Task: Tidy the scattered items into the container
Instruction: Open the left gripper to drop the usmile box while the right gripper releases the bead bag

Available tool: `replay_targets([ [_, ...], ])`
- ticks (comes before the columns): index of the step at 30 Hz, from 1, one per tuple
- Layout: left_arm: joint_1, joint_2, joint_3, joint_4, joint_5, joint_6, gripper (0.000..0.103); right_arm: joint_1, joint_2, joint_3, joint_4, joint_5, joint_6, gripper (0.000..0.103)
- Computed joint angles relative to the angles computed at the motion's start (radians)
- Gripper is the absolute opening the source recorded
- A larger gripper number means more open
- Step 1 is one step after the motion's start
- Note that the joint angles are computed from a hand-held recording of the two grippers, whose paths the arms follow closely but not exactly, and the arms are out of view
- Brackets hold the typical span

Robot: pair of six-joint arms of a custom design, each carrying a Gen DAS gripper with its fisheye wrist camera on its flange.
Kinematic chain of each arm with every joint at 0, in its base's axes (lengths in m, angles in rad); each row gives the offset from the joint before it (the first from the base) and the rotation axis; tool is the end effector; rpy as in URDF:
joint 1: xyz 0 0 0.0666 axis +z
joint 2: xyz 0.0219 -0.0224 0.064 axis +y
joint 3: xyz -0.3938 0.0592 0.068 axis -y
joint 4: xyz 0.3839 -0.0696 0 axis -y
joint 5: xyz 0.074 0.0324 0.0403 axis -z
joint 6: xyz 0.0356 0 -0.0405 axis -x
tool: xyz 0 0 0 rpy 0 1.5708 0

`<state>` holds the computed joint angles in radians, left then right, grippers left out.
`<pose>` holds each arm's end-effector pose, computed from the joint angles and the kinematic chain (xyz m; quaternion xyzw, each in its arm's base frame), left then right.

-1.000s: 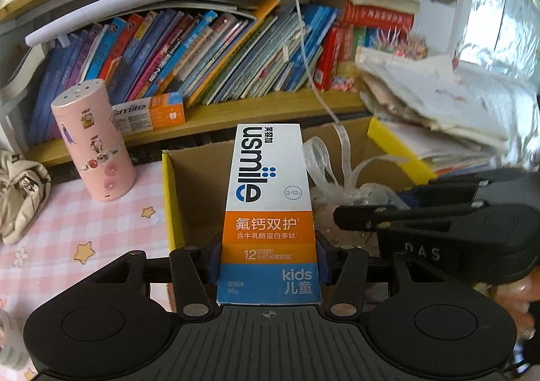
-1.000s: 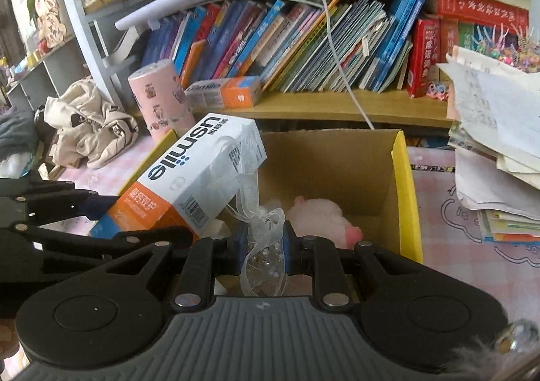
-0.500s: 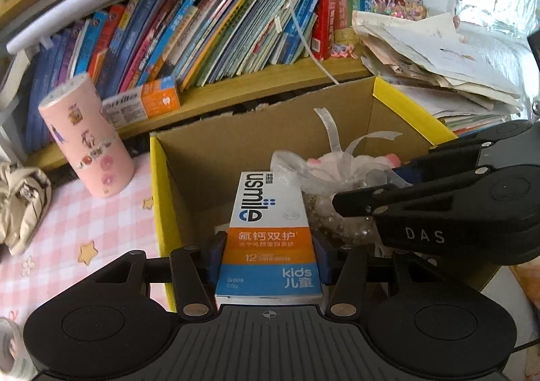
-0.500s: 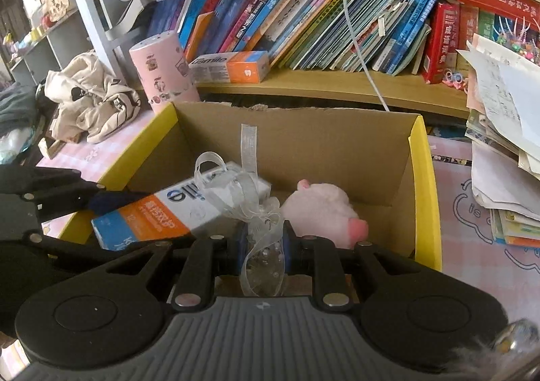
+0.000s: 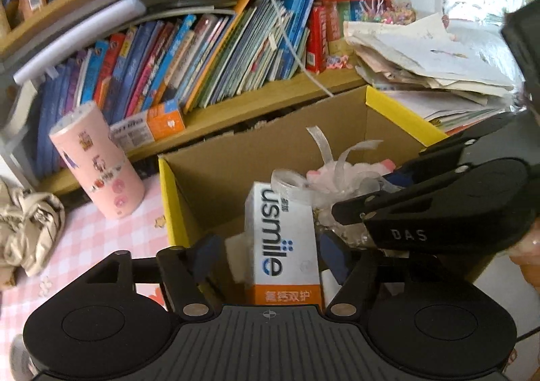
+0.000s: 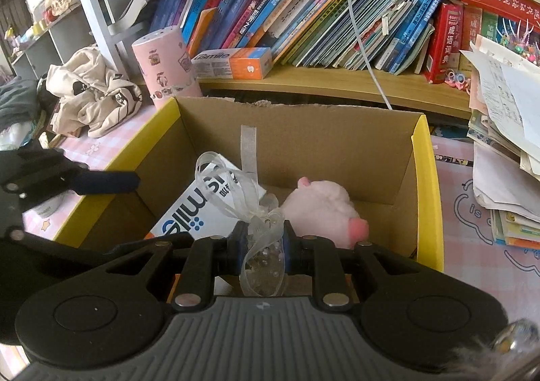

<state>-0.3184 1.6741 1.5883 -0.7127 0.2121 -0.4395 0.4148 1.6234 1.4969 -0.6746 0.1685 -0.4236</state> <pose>0.5564 -0.1917 0.4043 0.3778 0.8411 -0.0752 0.3798 0.5216 0.2227 0.3934 0.0357 0.9234 0.0810 0.3734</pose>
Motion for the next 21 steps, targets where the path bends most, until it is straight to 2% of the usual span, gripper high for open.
replay_targets([
  [7,0.025,-0.062,-0.060,0.060,0.024,0.019,0.072,0.004,0.002,0.005,-0.016,-0.002,0.013,0.019],
  [14,0.053,-0.114,-0.107,0.074,0.040,0.061,0.073,0.010,0.013,0.022,-0.034,0.009,0.032,0.020],
  [19,0.071,-0.142,-0.138,0.079,0.042,0.096,0.073,0.014,0.013,0.023,-0.030,0.019,0.026,0.028],
  [21,0.077,-0.151,-0.149,0.081,0.036,0.101,0.073,0.018,0.010,0.019,-0.021,0.025,0.020,0.036],
])
